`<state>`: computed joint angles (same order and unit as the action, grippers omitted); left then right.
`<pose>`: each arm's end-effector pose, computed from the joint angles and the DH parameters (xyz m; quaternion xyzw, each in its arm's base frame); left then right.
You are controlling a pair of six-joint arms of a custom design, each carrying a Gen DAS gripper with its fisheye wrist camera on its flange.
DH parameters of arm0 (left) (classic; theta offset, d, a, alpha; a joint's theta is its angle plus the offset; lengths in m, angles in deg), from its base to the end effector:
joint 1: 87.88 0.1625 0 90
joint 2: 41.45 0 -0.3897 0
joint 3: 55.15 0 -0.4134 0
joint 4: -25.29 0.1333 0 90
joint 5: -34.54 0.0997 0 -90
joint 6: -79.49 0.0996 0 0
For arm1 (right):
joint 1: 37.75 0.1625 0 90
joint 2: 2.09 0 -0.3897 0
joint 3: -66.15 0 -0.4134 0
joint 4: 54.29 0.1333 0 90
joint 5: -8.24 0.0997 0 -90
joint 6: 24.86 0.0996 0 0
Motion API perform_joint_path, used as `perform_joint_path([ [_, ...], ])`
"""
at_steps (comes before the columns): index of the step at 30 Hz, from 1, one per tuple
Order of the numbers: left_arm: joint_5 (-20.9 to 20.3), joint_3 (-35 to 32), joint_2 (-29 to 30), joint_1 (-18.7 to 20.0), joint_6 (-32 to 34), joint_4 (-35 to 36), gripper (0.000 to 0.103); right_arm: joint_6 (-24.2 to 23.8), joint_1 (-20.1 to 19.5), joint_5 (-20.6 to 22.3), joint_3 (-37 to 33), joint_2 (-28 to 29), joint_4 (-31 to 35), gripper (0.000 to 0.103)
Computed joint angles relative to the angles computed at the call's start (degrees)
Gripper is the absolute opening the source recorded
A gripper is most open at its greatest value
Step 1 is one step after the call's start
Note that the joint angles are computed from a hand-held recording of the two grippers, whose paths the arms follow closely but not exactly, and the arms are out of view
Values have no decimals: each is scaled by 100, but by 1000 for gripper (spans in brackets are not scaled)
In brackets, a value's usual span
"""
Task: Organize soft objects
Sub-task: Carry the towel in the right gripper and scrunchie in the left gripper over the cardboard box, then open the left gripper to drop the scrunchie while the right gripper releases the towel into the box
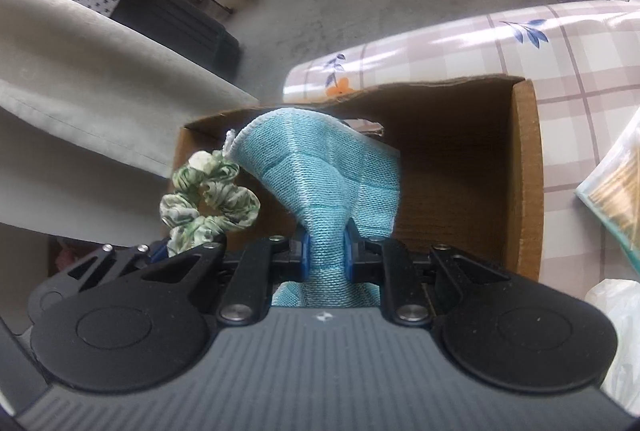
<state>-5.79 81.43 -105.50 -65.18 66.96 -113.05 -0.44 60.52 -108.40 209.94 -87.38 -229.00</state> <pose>-0.2506 -0.3316 0.0189 0.4863 0.7475 -0.1177 0.4370 0.1419 -0.3601 0.1626 -0.1849 -0.9310 0.2749 0.1532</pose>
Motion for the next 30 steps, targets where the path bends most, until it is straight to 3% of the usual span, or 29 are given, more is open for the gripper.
perform_joint_path([
  [5,-20,23,584,163,503,-603,30,-70,-194,-220,-120,700,-417,14],
  [8,76,41,758,197,567,-745,39,-225,-317,-131,-185,1025,-705,14],
  [9,65,29,758,204,527,-675,45,-320,-414,-71,-183,1058,-752,14],
  [14,95,69,605,169,402,-469,50,-453,-692,122,-257,1380,-949,14],
  [26,-40,-78,-37,246,-396,738,50,-633,-913,665,-734,2127,-1259,16],
  [30,-41,-36,-227,222,-593,969,51,-722,-921,797,-784,2213,-1258,22],
])
